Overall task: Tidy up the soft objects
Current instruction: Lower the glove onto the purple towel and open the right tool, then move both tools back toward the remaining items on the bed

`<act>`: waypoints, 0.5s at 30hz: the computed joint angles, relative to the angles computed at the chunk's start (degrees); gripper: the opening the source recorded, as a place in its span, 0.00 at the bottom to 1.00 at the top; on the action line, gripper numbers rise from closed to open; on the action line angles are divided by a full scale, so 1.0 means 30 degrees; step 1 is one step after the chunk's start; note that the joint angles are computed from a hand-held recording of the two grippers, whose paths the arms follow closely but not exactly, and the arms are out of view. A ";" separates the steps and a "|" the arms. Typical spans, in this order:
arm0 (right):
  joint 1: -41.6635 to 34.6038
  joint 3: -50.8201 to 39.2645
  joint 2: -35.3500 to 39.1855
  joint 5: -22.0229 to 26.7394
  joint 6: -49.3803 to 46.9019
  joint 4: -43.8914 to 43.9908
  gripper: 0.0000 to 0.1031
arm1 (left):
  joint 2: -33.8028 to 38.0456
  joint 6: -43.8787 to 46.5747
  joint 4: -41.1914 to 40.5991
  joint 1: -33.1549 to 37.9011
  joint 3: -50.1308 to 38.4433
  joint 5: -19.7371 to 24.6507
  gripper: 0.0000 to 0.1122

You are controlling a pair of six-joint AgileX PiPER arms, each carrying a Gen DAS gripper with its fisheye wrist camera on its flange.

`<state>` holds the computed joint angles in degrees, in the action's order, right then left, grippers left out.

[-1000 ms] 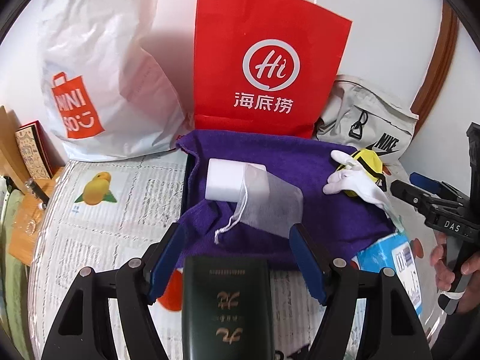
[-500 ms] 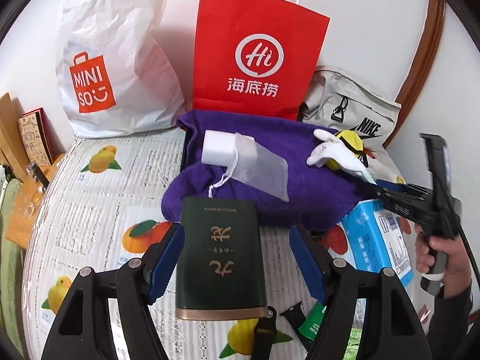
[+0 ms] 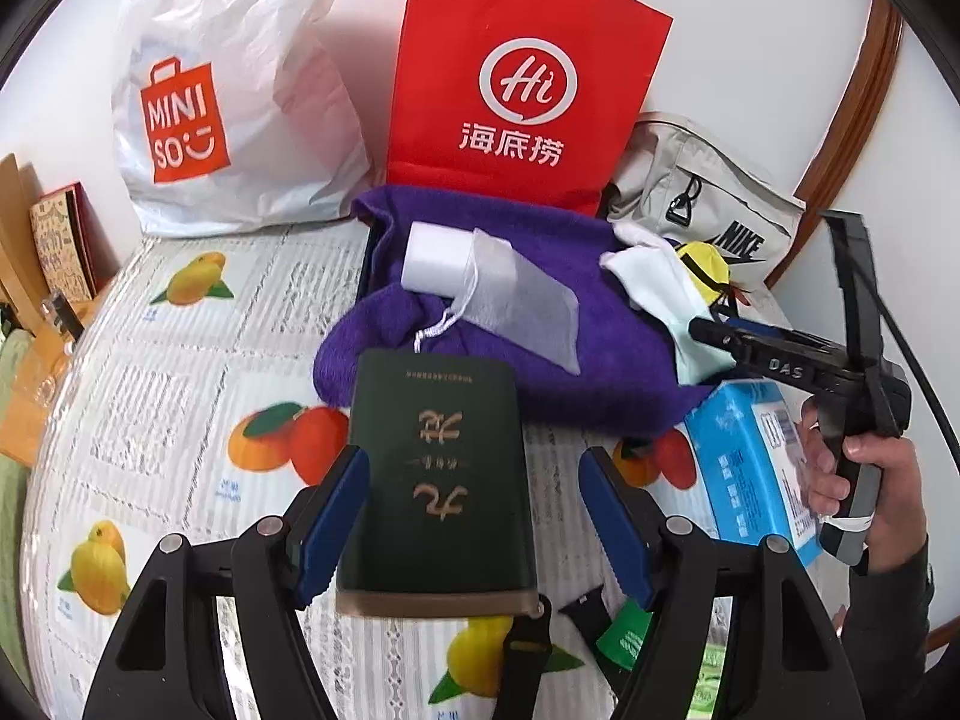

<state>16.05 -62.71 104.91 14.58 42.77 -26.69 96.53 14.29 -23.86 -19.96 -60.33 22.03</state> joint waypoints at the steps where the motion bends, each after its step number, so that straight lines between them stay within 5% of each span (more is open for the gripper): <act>1: 0.0074 0.0546 -0.0416 -0.0397 0.1146 -0.1052 0.61 | -0.0107 0.0322 -0.0330 0.0076 0.0213 -0.0032 0.63; 9: 0.2377 0.4706 -0.4575 0.0105 1.1241 -0.9086 0.61 | -0.2016 0.0703 -0.0453 0.0160 0.3252 -0.1043 0.63; 15: 0.5897 0.7830 -0.7527 0.1035 1.6603 -1.2029 0.61 | -0.2758 0.1754 -0.1301 0.0189 0.5173 -0.1082 0.63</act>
<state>33.74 -39.22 82.33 17.68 92.57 -62.78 88.26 19.56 -27.76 -19.39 -44.81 18.78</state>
